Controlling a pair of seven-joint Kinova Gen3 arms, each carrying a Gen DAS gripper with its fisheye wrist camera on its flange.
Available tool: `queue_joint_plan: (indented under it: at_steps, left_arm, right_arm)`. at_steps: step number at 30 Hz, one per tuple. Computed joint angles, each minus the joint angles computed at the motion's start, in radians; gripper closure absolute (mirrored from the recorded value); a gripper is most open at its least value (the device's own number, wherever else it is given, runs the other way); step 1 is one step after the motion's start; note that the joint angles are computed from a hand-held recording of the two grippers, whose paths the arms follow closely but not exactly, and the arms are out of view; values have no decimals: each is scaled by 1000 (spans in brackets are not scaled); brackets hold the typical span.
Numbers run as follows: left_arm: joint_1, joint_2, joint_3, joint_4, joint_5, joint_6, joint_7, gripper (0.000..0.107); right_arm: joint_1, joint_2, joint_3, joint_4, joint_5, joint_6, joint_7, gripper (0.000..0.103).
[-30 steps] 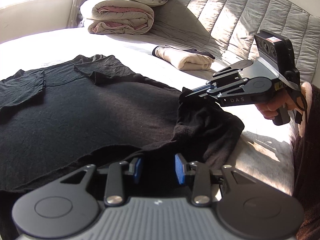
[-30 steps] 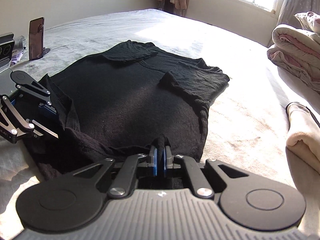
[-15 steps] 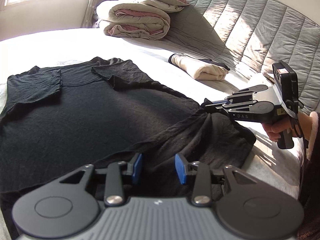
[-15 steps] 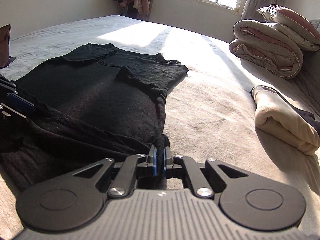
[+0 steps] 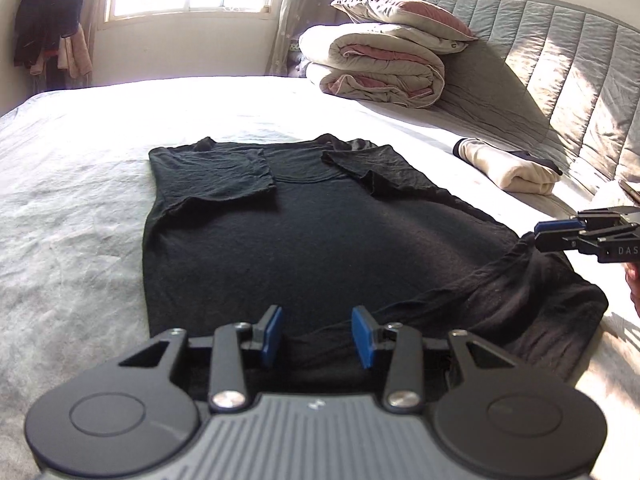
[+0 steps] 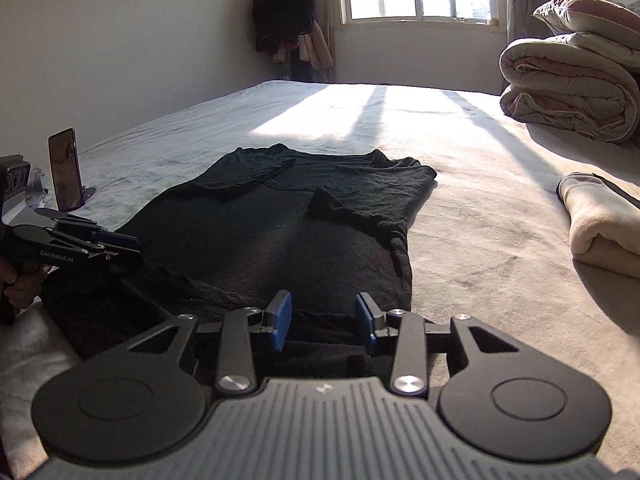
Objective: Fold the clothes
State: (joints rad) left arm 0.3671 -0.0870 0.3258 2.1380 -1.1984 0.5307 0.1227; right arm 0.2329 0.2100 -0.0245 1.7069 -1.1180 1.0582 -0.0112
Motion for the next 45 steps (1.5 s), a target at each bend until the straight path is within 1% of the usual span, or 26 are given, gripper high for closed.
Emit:
queue_joint_plan:
  at_steps: [2, 3, 5, 7, 9, 11, 12, 14, 15, 17, 20, 23, 25, 27, 29, 30, 31, 32, 33, 35, 37, 38, 40, 42, 44, 45]
  left_arm:
    - [1, -15, 5, 12, -38, -23, 33, 68]
    - [-27, -28, 20, 19, -39, -59, 25, 68]
    - [-114, -34, 90, 17, -7, -130, -40, 68]
    - [-142, -32, 113, 10, 31, -193, -121, 68]
    - [-96, -16, 62, 3, 61, -264, -203, 68]
    - [-3, 14, -27, -6, 91, -322, -284, 68]
    - [43, 29, -69, -12, 112, -335, -325, 68]
    - [93, 66, -100, -28, 170, -325, -406, 68]
    - [91, 74, -92, -32, 197, -319, -447, 68]
    - [71, 74, -70, -38, 274, -314, -528, 68]
    - [53, 67, -68, -36, 396, -331, -650, 66]
    - [52, 54, -70, -39, 485, -321, -744, 66]
    - [-11, 29, -19, -27, 482, -319, -732, 66]
    - [-104, -9, 52, -5, 440, -316, -661, 66]
    - [-196, -47, 118, 15, 406, -290, -579, 66]
    - [-243, -60, 160, 20, 388, -256, -539, 66]
    - [-271, -68, 188, 25, 365, -215, -498, 66]
    - [-283, -73, 197, 35, 343, -187, -464, 66]
    - [-282, -84, 188, 48, 334, -176, -447, 66]
    - [-235, -107, 125, 65, 318, -155, -411, 66]
    - [-163, -119, 75, 65, 275, -81, -341, 66]
    - [-126, -128, 48, 62, 277, -41, -327, 66]
    - [-42, -154, -43, 62, 328, -11, -348, 66]
    - [12, -197, -136, 76, 409, -46, -366, 63]
    - [64, -242, -229, 100, 490, -100, -365, 62]
    - [100, -261, -275, 103, 531, -104, -369, 62]
  right_arm:
    - [-7, -13, -8, 11, -3, 2, 29, 63]
    - [-17, -22, -10, 18, 0, -13, 42, 63]
    - [-37, -25, -14, 14, 15, -18, 51, 63]
    - [-61, -23, -20, 1, 47, -15, 50, 63]
    - [-88, -18, -29, -12, 89, -17, 47, 63]
    - [-115, -8, -37, -21, 133, -36, 33, 63]
    - [-129, -4, -42, -23, 157, -50, 25, 63]
    - [-136, -2, -52, -7, 167, -84, 44, 79]
    - [-132, -4, -57, 4, 153, -97, 65, 98]
    - [-128, -12, -65, 29, 121, -127, 109, 100]
    - [-138, -37, -70, 77, 63, -197, 171, 100]
    - [-164, -40, -67, 91, 77, -245, 161, 96]
    - [-158, -48, -61, 93, 65, -240, 160, 79]
    - [-148, -53, -51, 92, 54, -225, 161, 70]
    - [-123, -46, -34, 82, 43, -173, 163, 69]
    - [-113, -41, -26, 78, 46, -156, 155, 69]
    - [-107, -35, -17, 74, 59, -149, 134, 68]
    - [-96, -28, -11, 73, 61, -142, 126, 68]
    - [-81, -20, -8, 74, 51, -134, 132, 66]
    - [-57, -10, -1, 69, 41, -124, 122, 63]
    - [-36, -12, 6, 58, 43, -110, 96, 63]
    - [-26, -14, 10, 52, 46, -102, 81, 62]
    - [11, -14, 1, 32, 59, -79, 41, 59]
    - [24, -5, 19, -13, 95, -19, -35, 58]
    - [-30, 2, 100, -58, 134, 46, -117, 57]
    - [-63, 7, 146, -81, 153, 79, -157, 55]
